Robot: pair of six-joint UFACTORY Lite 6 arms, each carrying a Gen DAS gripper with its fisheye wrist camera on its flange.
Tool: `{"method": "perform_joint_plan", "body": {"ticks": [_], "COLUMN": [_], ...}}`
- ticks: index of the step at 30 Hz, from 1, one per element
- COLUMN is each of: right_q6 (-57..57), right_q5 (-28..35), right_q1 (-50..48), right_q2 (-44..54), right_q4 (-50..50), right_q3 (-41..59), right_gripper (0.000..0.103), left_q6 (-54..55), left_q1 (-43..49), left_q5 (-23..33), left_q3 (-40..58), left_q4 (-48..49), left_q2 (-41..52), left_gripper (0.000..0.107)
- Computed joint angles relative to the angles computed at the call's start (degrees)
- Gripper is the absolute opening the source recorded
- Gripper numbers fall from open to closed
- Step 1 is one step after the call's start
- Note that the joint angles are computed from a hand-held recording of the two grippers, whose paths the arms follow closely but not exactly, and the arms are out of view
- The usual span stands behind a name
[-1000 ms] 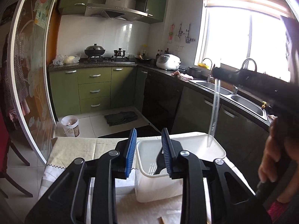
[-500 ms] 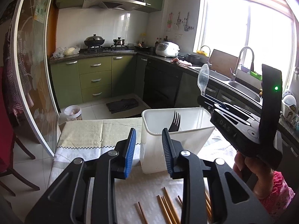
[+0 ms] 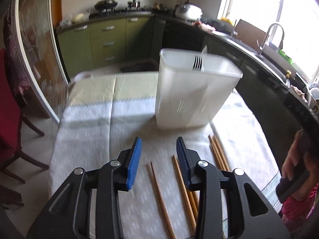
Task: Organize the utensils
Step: 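Lower the left gripper onto a wooden chopstick and close it while the right gripper grasps another chopstick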
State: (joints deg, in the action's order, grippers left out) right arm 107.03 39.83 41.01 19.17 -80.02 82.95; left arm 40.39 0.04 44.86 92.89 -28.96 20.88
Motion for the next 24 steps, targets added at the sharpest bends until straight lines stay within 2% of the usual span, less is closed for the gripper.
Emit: {"method": "perform_joint_plan", "body": {"ticks": [4, 9, 14, 17, 22, 24], "right_q6": [-5.5, -11.2, -13.0, -14.3, -18.8, -22.6], "right_q5": [1.4, -2.4, -3.2, -2.6, -3.8, -4.1], "right_q1": [2.5, 1.9, 1.6, 1.6, 0.4, -0.1], "right_q2": [-8.6, -19.0, -26.3, -28.7, -28.8, -25.8], "right_q4": [8.4, 19.4, 23.3, 24.8, 28.4, 31.1], "right_q3": [-9.6, -22.0, -30.3, -32.1, -31.5, -28.5], "right_gripper": [0.029, 0.029, 0.029, 0.029, 0.033, 0.033], "left_q6": [-7.8, -13.7, -18.6, -21.2, -23.3, -24.4], "left_q1": [-0.3, -2.5, -4.8, -5.5, -6.4, -7.5], "left_q5": [7.3, 7.6, 7.8, 8.2, 7.3, 6.3], "left_q3": [1.0, -1.7, -2.4, -2.0, -2.4, -2.9], "left_q4": [8.9, 15.3, 18.4, 19.7, 21.2, 22.3], "left_q2": [5.5, 7.0, 7.5, 9.1, 8.5, 8.6], "left_gripper": [0.036, 0.036, 0.035, 0.022, 0.012, 0.007]}}
